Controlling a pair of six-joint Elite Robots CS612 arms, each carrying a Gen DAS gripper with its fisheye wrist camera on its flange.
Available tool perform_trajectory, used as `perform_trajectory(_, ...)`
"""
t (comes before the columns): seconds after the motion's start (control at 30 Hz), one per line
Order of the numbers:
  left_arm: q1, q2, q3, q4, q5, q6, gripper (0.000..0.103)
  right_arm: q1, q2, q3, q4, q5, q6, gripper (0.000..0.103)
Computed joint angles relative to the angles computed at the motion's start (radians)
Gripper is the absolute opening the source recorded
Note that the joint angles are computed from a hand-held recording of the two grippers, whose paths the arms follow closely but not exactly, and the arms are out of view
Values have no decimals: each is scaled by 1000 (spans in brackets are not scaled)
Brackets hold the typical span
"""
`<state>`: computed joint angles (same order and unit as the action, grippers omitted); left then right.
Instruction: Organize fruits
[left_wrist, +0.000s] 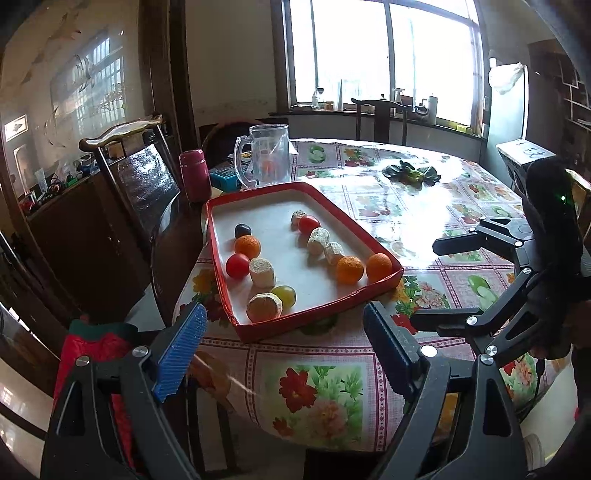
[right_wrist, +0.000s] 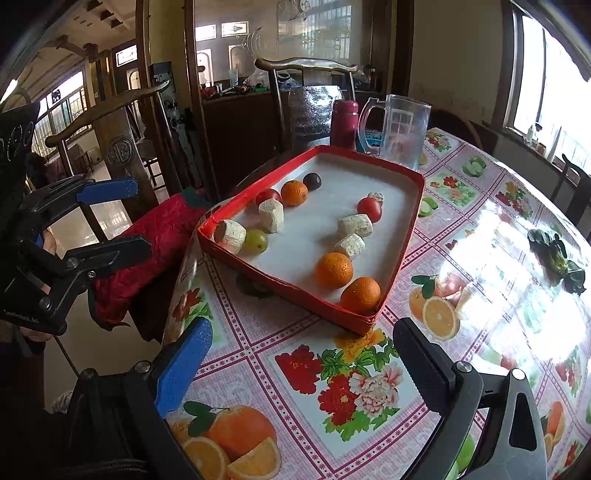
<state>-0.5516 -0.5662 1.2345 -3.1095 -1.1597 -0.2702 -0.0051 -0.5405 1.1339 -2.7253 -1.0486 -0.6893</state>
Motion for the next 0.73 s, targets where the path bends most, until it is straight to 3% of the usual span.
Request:
perform_trajectory(0.57, 2, -3, 5, 13, -1, -15, 87, 11, 7, -10, -23, -18, 29, 99)
perform_trajectory(0.73, -1, -1, -7, 18, -8, -13, 87, 12, -3, 16, -96, -95, 88, 99)
